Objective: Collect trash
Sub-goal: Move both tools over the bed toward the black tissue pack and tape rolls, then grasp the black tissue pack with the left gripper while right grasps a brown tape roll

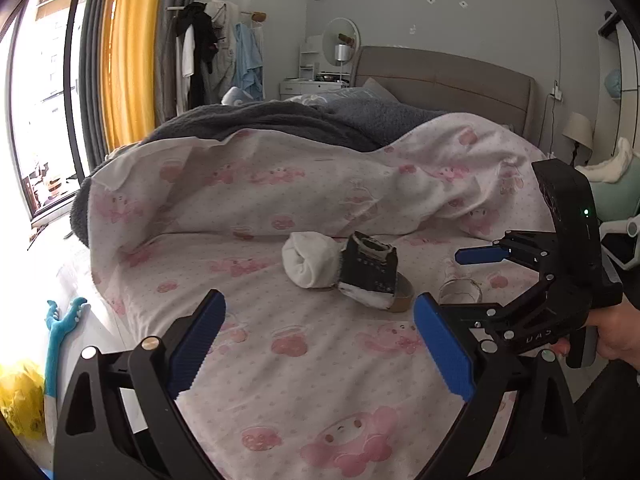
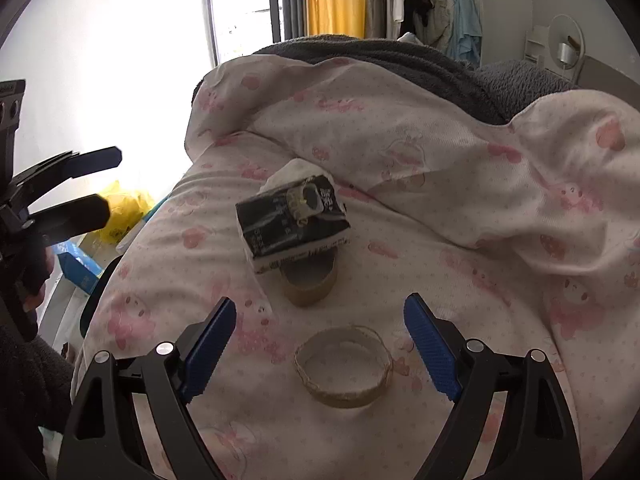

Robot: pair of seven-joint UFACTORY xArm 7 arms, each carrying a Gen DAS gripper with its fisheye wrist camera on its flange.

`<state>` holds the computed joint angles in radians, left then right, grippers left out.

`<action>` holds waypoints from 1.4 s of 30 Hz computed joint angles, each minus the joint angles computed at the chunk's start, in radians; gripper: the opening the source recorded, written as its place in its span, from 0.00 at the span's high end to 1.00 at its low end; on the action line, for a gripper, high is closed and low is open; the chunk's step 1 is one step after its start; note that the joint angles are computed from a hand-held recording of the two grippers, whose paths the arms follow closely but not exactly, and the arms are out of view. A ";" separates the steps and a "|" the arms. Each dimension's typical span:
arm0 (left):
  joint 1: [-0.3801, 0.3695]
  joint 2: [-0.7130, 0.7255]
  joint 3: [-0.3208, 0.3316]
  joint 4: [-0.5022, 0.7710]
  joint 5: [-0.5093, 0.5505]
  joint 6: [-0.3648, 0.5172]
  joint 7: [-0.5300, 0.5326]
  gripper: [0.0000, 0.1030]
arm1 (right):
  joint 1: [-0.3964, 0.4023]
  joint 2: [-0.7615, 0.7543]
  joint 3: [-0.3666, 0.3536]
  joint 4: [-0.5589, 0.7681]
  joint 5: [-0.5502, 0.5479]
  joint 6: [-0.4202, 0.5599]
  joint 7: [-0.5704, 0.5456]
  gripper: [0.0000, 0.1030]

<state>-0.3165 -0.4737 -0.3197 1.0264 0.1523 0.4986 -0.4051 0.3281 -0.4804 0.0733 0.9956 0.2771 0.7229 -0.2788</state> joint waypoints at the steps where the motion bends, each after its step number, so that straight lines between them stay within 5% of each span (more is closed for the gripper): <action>1: 0.002 0.010 -0.007 0.007 0.006 0.001 0.000 0.06 | 0.001 -0.004 -0.004 -0.007 0.000 0.006 -0.007 0.16; 9: -0.005 0.091 -0.032 0.065 0.044 0.001 -0.025 0.06 | 0.008 -0.021 -0.027 -0.052 0.018 0.009 -0.068 0.16; 24: -0.047 0.256 -0.034 0.187 0.187 0.043 -0.062 0.07 | 0.007 -0.029 -0.064 -0.074 0.093 0.042 -0.144 0.48; 42: -0.125 0.387 0.025 0.301 0.267 0.152 -0.089 0.21 | 0.018 -0.086 -0.102 -0.125 0.198 0.002 -0.204 0.50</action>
<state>-0.4417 -0.0869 -0.2951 1.3274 0.4195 0.6505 -0.4940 0.3457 -0.5668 -0.0283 0.8710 0.4748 0.7249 -0.4831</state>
